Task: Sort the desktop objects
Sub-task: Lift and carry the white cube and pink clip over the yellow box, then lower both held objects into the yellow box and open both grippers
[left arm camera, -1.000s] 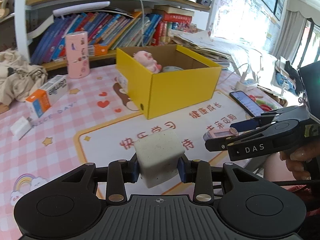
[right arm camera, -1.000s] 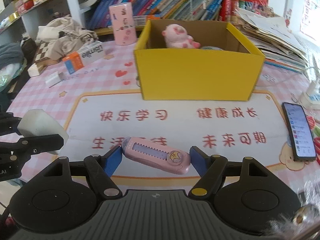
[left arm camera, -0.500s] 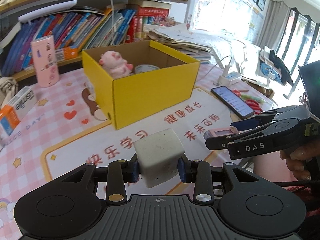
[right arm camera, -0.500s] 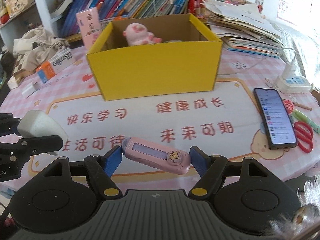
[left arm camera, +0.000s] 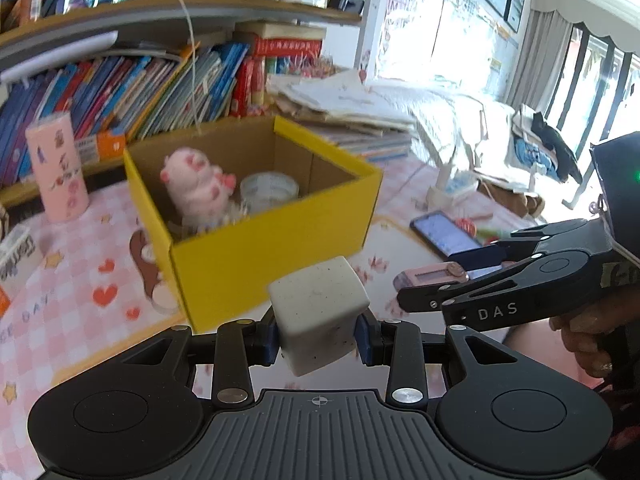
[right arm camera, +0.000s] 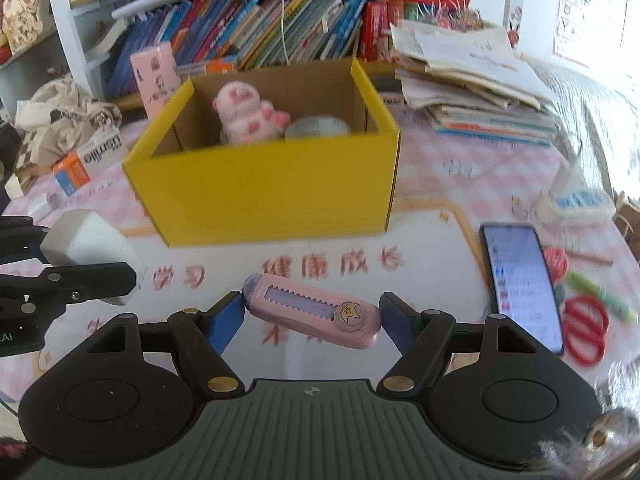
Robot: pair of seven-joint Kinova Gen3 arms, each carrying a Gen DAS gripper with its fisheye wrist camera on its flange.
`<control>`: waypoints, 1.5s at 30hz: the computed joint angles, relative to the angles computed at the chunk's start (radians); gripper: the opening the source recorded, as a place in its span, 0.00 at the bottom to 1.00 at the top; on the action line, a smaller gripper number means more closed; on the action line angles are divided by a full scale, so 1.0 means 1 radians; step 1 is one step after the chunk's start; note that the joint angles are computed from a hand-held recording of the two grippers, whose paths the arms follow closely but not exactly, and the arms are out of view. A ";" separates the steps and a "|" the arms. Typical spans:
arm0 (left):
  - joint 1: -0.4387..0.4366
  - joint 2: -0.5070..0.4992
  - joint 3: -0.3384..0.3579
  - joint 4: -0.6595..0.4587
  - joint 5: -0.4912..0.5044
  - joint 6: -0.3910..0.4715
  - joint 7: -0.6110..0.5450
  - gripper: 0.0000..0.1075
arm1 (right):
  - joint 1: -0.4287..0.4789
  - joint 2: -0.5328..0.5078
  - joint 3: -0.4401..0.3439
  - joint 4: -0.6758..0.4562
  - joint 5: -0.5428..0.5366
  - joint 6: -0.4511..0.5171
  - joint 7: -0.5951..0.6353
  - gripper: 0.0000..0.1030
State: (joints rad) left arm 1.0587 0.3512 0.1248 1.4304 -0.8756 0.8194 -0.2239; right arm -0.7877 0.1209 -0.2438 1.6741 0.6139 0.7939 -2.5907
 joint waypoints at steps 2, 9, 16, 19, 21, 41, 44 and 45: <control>-0.002 0.016 -0.006 -0.035 -0.009 0.005 -0.011 0.32 | 0.044 -0.004 -0.012 -0.007 -0.013 -0.034 0.044 0.70; 0.011 0.077 -0.058 -0.159 -0.031 0.052 -0.015 0.32 | 0.157 -0.006 0.000 -0.035 -0.083 -0.187 0.248 0.70; 0.020 0.145 -0.106 -0.291 -0.032 0.147 -0.062 0.32 | 0.267 0.062 0.010 -0.133 -0.253 -0.290 0.533 0.70; 0.015 0.180 -0.122 -0.350 -0.016 0.188 -0.104 0.32 | 0.325 0.110 -0.021 -0.191 -0.316 -0.316 0.655 0.70; 0.009 0.198 -0.134 -0.381 -0.003 0.207 -0.131 0.32 | 0.363 0.149 -0.053 -0.240 -0.350 -0.324 0.736 0.70; -0.121 0.381 -0.167 -0.664 0.357 0.315 -0.425 0.32 | 0.261 0.687 0.038 -1.093 -0.659 0.268 1.344 0.70; -0.129 0.384 -0.167 -0.670 0.384 0.320 -0.428 0.33 | 0.252 0.757 0.026 -1.232 -0.644 0.373 1.354 0.70; -0.132 0.382 -0.168 -0.668 0.392 0.316 -0.427 0.33 | 0.247 0.780 0.032 -1.279 -0.648 0.406 1.353 0.70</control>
